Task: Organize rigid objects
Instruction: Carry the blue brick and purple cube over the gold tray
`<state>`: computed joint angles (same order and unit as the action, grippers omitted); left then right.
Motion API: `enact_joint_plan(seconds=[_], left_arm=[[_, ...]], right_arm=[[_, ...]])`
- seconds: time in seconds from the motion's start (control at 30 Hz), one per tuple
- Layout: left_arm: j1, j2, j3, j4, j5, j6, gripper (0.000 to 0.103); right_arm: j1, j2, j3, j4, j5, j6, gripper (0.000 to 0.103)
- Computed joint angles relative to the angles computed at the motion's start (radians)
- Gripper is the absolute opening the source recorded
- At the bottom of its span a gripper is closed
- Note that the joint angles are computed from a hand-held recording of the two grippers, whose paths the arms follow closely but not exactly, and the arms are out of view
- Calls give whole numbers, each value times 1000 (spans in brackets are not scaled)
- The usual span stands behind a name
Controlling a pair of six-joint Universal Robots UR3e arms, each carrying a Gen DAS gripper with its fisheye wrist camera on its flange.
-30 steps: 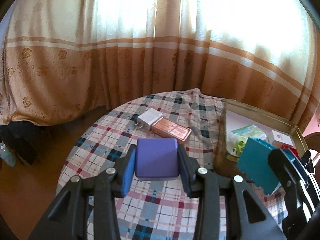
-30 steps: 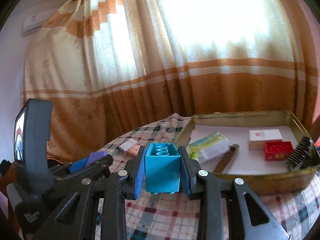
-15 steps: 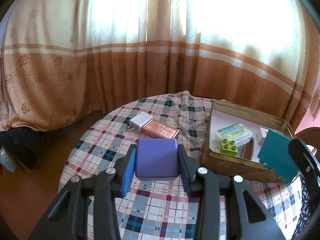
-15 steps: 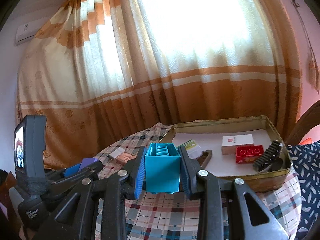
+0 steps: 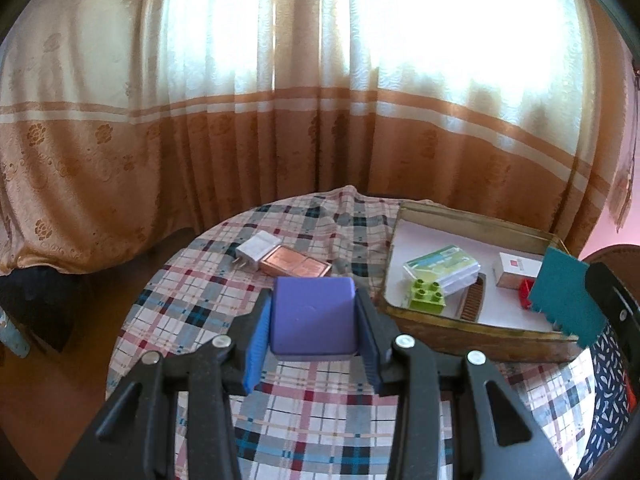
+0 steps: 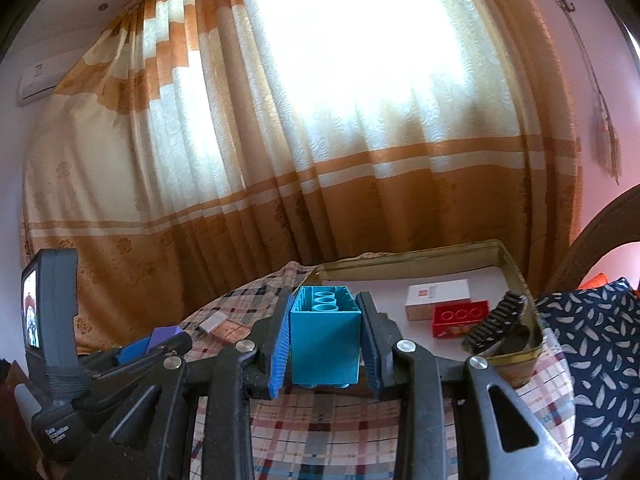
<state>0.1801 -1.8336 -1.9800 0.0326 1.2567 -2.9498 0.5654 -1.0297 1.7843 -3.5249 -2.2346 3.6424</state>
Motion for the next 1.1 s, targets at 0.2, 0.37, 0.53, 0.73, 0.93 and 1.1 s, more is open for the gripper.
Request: enact_joint_plan(seconds=[0.2,0.37,0.53,0.73,0.93,1.1], left_arm=[[-32,1,4,1,-9,11,39],[-60,-2,14,-9,-23,13,39],[-110,-27,55,-25,-16,12,39],[-181,-67,135,-67,3,4,39],[-265,-126,236,-96,42,-7,39],[-313,-183,315,-137,64,-14,39]], right_arm=[[-34,-60,93,-38,-21,27,34],[-62,-107,161,-54,-40,46,34],[-99,-161,229,-69,-55,46,34],[-145,-220,295,-96,-75,34,34],[-175,-207,290,-98,-60,12,34],[-187,-177,270,-93,-67,-6,34]])
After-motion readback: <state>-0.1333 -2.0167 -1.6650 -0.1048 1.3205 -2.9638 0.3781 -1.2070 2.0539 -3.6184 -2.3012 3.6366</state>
